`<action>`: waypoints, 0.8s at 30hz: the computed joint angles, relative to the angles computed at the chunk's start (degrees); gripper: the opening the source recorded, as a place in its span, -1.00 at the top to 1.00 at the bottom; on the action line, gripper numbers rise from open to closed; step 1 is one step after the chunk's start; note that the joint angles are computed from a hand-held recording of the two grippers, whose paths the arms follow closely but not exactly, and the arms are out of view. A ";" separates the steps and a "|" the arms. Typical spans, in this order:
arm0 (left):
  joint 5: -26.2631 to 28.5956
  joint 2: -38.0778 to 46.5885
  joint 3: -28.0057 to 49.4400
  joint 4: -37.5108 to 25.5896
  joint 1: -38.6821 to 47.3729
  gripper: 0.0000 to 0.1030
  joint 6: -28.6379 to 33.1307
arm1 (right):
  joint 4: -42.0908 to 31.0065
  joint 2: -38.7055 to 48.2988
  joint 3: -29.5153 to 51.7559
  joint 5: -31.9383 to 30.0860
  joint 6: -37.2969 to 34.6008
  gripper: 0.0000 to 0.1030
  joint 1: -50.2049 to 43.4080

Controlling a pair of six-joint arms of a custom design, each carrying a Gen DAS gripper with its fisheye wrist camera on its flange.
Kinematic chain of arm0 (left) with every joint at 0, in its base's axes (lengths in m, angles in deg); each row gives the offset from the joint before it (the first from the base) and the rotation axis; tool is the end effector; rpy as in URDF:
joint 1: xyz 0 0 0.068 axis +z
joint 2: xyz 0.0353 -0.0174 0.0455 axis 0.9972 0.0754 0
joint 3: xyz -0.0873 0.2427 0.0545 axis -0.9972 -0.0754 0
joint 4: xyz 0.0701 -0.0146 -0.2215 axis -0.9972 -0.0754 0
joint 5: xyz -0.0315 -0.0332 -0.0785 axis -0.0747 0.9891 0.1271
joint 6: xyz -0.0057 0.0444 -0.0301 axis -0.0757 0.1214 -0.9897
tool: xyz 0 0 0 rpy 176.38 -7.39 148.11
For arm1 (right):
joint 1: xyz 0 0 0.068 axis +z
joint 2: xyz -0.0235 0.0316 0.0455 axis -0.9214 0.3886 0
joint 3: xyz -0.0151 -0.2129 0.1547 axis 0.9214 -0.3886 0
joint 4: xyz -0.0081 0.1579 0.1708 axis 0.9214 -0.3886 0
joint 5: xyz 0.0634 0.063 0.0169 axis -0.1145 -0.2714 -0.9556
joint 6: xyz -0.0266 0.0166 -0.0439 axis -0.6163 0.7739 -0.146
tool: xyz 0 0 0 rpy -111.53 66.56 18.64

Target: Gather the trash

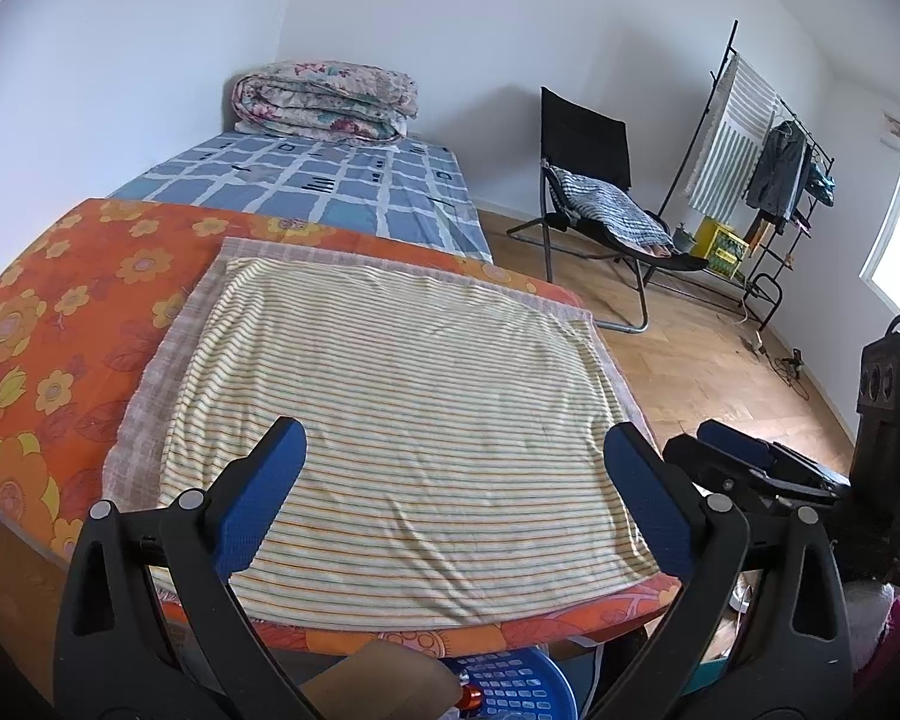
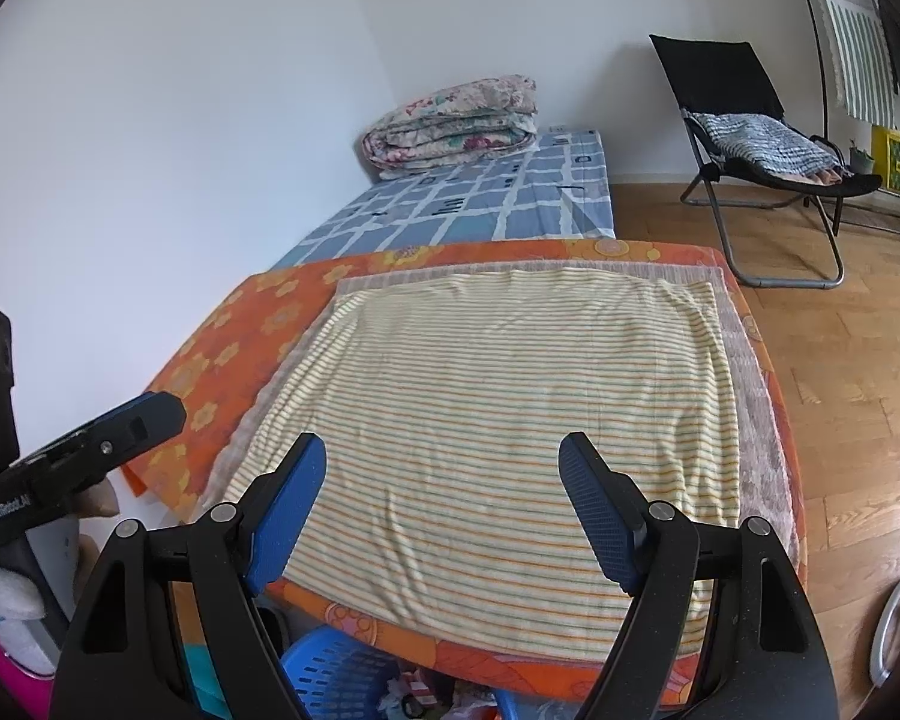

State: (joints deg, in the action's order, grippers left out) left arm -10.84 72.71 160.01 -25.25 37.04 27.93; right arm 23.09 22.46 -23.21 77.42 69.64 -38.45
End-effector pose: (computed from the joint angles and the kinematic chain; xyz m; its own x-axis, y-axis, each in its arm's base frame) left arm 0.2079 -0.2294 0.3133 -0.6355 0.0780 -0.7682 0.4498 0.8461 -0.2861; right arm 0.1780 0.0854 0.2821 -0.6121 0.2534 -0.7491 0.0839 0.9627 0.2571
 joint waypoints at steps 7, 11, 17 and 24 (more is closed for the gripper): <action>-1.36 -0.62 -0.72 0.09 0.14 -0.98 0.29 | -0.01 0.57 0.22 1.70 -1.09 -0.55 1.37; -1.46 -0.50 -0.55 -0.17 0.29 -0.98 0.13 | 0.16 1.00 0.25 1.54 -1.14 -0.55 1.05; -1.59 -0.46 -0.52 -0.17 0.17 -0.98 0.21 | 0.35 1.33 -0.06 0.42 -1.01 -0.56 -0.02; -1.70 -0.42 -0.46 -0.18 0.00 -0.98 0.18 | 0.45 1.58 -0.05 0.39 -1.02 -0.56 -0.28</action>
